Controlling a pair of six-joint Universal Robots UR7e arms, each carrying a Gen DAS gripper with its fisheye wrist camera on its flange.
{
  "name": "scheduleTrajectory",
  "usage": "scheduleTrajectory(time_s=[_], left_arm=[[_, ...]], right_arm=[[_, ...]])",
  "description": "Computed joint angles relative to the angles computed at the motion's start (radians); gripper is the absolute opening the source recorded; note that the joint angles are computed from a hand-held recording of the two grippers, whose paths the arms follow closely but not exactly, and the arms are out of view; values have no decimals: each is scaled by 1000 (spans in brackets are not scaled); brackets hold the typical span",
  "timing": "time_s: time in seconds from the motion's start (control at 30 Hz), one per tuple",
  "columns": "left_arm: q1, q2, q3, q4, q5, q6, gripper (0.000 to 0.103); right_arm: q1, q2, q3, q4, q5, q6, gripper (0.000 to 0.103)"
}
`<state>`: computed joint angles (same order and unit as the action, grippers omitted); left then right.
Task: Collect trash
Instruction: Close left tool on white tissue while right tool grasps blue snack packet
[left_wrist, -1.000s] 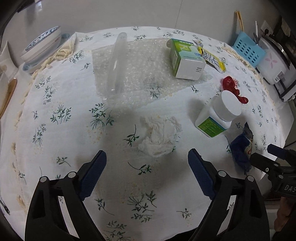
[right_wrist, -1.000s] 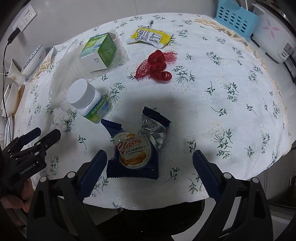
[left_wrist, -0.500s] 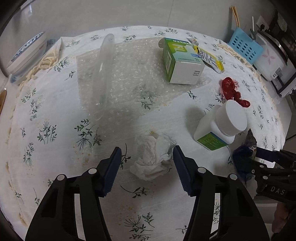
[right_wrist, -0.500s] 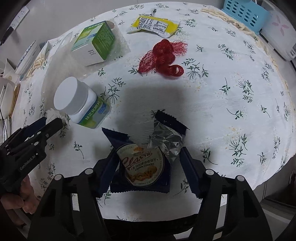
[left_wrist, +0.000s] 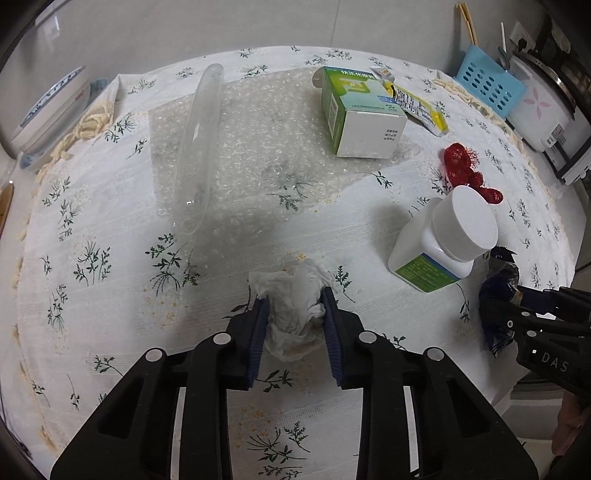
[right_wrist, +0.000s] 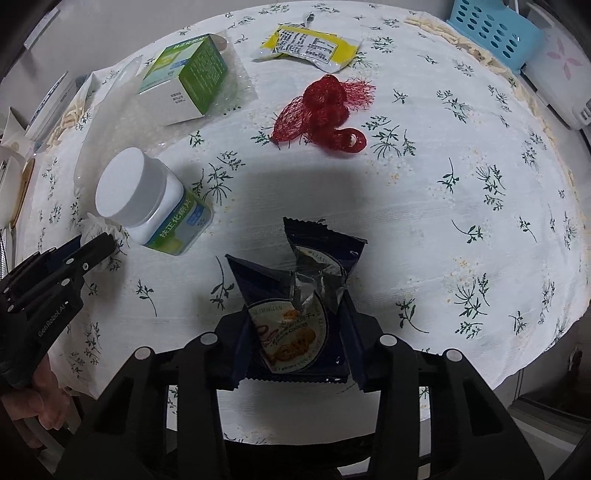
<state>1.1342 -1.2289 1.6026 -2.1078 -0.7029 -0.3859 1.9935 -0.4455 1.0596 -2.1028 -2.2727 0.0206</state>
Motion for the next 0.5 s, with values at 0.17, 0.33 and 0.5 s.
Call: scheduleTrajectory(time_s=[0.17, 0.33, 0.5], left_arm=[[-1, -1, -4, 16, 0, -10, 21], [-2, -5, -3, 19, 2, -19, 19], [-5, -12, -2, 25, 8, -25, 18]], right_arm=[[-2, 9, -22, 20, -3, 14, 30], [-7, -18, 8, 5, -4, 7, 28], [-9, -28, 14, -15, 0, 4, 28]])
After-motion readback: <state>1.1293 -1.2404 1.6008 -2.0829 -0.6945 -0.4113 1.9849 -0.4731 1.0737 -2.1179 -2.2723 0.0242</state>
